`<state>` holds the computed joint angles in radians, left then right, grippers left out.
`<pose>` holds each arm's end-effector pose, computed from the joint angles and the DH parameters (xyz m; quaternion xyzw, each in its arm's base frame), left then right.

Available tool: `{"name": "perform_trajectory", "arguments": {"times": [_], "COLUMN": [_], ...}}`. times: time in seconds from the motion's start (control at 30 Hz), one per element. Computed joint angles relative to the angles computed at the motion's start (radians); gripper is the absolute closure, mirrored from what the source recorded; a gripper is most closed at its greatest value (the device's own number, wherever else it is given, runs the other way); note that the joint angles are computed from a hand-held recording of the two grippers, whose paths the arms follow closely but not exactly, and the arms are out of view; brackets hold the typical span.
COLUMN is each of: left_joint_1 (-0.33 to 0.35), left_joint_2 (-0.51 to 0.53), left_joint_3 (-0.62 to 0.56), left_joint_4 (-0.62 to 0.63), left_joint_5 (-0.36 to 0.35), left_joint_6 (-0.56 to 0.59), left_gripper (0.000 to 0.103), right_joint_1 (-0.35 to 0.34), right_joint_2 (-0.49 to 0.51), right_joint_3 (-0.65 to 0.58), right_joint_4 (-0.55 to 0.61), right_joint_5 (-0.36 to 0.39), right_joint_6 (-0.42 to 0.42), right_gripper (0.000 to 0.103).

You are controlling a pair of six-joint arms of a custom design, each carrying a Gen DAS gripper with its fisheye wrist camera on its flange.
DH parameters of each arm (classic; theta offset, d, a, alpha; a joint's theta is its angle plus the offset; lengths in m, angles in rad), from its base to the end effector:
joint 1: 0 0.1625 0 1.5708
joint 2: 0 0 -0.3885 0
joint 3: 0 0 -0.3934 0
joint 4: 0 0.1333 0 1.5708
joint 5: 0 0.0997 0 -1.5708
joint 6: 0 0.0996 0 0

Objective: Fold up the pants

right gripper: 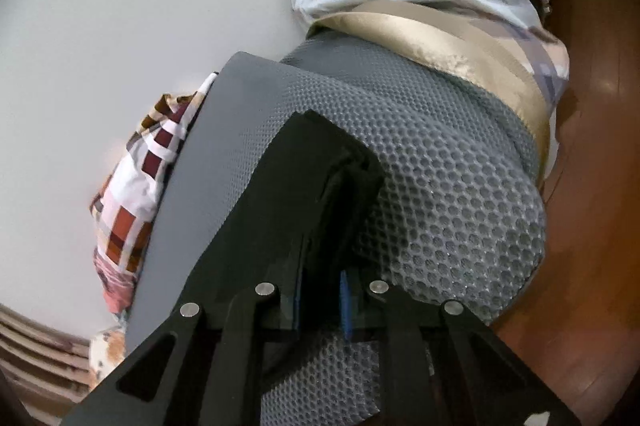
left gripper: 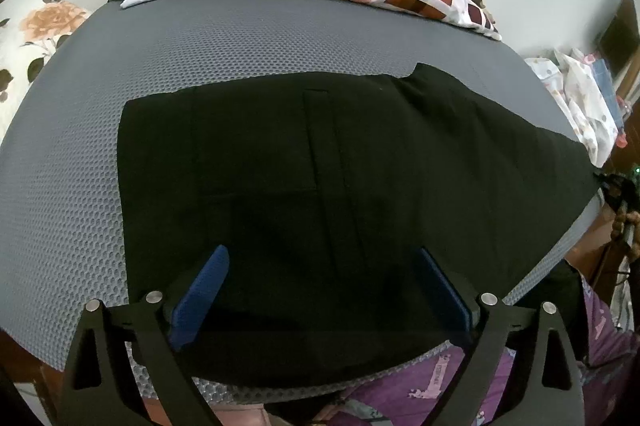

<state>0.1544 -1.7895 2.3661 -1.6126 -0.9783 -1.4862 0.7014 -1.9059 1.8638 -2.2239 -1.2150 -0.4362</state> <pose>-0.2567 -0.2311 0.2054 0.0449 0.9246 -0.2494 0.2845 -0.1984 -0.3875 0.5381 -0.1400 -0.9167 0.3674 0.0715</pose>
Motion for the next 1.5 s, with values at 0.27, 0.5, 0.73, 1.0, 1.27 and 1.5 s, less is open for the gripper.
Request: {"name": "perform_trajectory", "arguments": {"times": [0.27,0.5,0.73,1.0,1.27,1.5], "left_joint_1": [0.028,-0.02,-0.004,0.017,0.033,0.048], "left_joint_2": [-0.022,0.088,0.142,0.116,0.133,0.142], "left_joint_3": [-0.036,-0.114,-0.082,-0.046,-0.043,-0.042], "left_joint_4": [-0.049,-0.09,-0.227,-0.262,-0.302,-0.315], "left_joint_5": [-0.005,0.053,0.014,0.0,-0.016,-0.042], "left_joint_6": [-0.071,-0.074,0.001,-0.025,0.006,0.022], "left_gripper": [0.009,0.009,0.009,0.009,0.009,0.009], "right_joint_1": [0.063,0.259,0.413,0.464,0.51,0.566], "right_joint_2": [-0.137,-0.212,-0.237,-0.233,-0.241,-0.223], "right_joint_3": [0.081,0.183,0.324,0.411,0.45,0.477], "right_joint_4": [0.073,0.164,0.226,0.25,0.219,0.154], "right_joint_5": [0.106,0.067,-0.01,-0.088,-0.161,-0.245], "right_joint_6": [-0.077,-0.137,-0.162,-0.186,-0.222,-0.24], "right_gripper": [0.089,0.089,0.089,0.089,0.089,0.089]}}
